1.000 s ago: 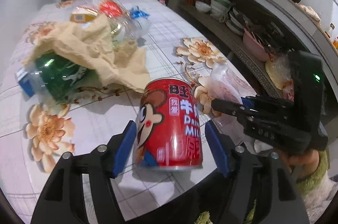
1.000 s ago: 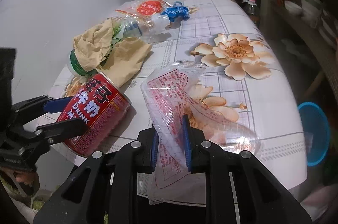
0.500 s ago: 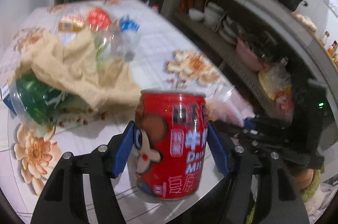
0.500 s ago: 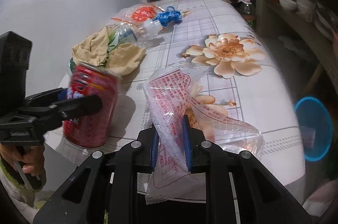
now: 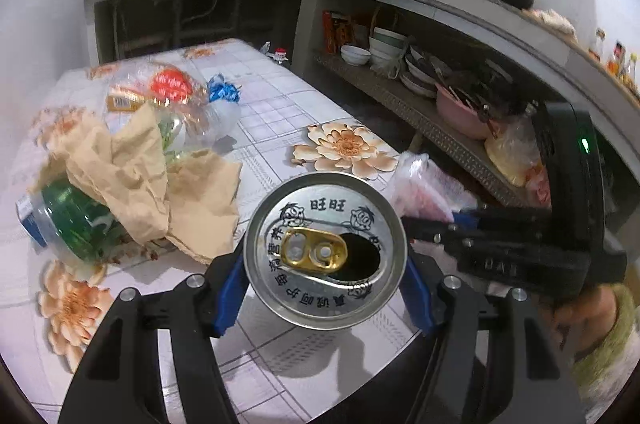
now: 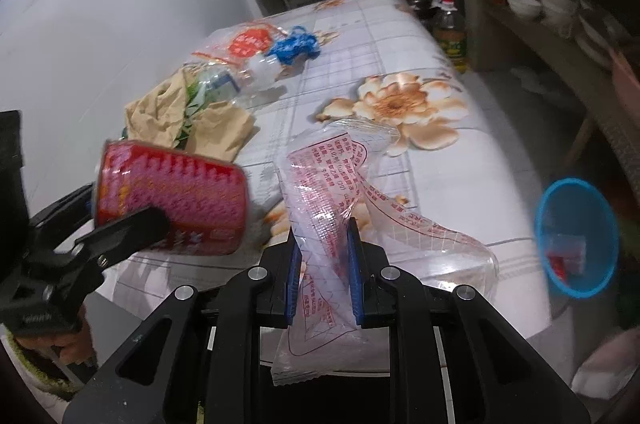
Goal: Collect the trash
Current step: 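Lift the red milk can with the left tool while the right tool holds the bag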
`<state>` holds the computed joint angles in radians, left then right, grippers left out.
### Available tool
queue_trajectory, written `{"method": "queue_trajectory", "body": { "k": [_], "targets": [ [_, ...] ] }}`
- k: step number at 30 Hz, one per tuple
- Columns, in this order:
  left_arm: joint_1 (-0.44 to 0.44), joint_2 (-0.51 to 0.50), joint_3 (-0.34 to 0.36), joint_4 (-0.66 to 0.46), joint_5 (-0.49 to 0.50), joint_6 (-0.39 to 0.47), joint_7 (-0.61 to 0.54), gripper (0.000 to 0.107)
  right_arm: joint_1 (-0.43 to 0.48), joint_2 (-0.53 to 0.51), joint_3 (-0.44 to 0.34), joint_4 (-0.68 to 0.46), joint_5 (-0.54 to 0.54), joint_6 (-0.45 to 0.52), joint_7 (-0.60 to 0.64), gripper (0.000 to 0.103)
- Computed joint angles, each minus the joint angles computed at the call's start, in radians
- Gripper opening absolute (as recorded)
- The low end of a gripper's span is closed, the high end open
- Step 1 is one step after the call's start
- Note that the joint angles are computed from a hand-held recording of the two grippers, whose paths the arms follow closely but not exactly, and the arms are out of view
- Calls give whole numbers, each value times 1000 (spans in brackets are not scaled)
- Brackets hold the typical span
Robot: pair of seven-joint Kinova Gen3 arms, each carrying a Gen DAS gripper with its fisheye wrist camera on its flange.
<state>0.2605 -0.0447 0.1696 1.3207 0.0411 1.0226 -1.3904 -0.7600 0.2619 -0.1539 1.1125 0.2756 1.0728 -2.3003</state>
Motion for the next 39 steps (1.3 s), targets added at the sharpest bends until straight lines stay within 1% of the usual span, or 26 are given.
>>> {"method": "queue_trajectory", "body": {
  "k": [3, 5, 6, 8, 10, 15, 18, 20, 23, 26, 28, 32, 36, 38, 39],
  "targets": [
    [12, 11, 14, -8, -29, 16, 10, 64, 10, 1, 1, 0, -13, 6, 1, 21],
    [19, 24, 17, -15, -40, 27, 19, 64, 14, 3, 0, -2, -21, 10, 5, 27],
    [23, 19, 17, -5, -46, 14, 25, 64, 12, 2, 1, -1, -18, 10, 4, 31],
    [27, 25, 16, -12, -44, 17, 21, 64, 8, 0, 2, 2, -10, 11, 2, 36],
    [30, 31, 14, -16, -43, 13, 20, 64, 1, 0, 3, 2, 2, 17, -1, 44],
    [34, 46, 10, -20, -46, 2, 26, 64, -23, -13, 7, 16, 65, 34, -14, 49],
    [37, 54, 8, -18, -49, -9, 32, 64, -27, -20, 7, 21, 89, 53, -23, 50],
    [41, 56, 9, -18, -56, -14, 36, 64, -22, -30, 4, 35, 92, 49, -30, 50],
    [43, 57, 7, -17, -56, -18, 34, 64, -14, -48, -4, 60, 98, 27, -35, 52],
    [45, 59, 8, -17, -59, -21, 34, 64, -2, -67, -14, 86, 96, -8, -32, 59],
    [47, 63, 9, -23, -65, -18, 38, 64, 10, -83, -22, 107, 87, -41, -29, 65],
    [52, 65, 9, -24, -73, -17, 44, 64, 32, -112, -34, 145, 73, -112, -23, 68],
    [53, 65, 8, -24, -72, -17, 42, 64, 35, -124, -41, 157, 96, -136, -39, 70],
    [54, 67, 9, -28, -76, -14, 43, 64, 34, -130, -45, 164, 114, -144, -43, 73],
    [54, 68, 8, -30, -77, -13, 42, 64, 32, -131, -48, 164, 127, -143, -41, 77]
  ]
}}
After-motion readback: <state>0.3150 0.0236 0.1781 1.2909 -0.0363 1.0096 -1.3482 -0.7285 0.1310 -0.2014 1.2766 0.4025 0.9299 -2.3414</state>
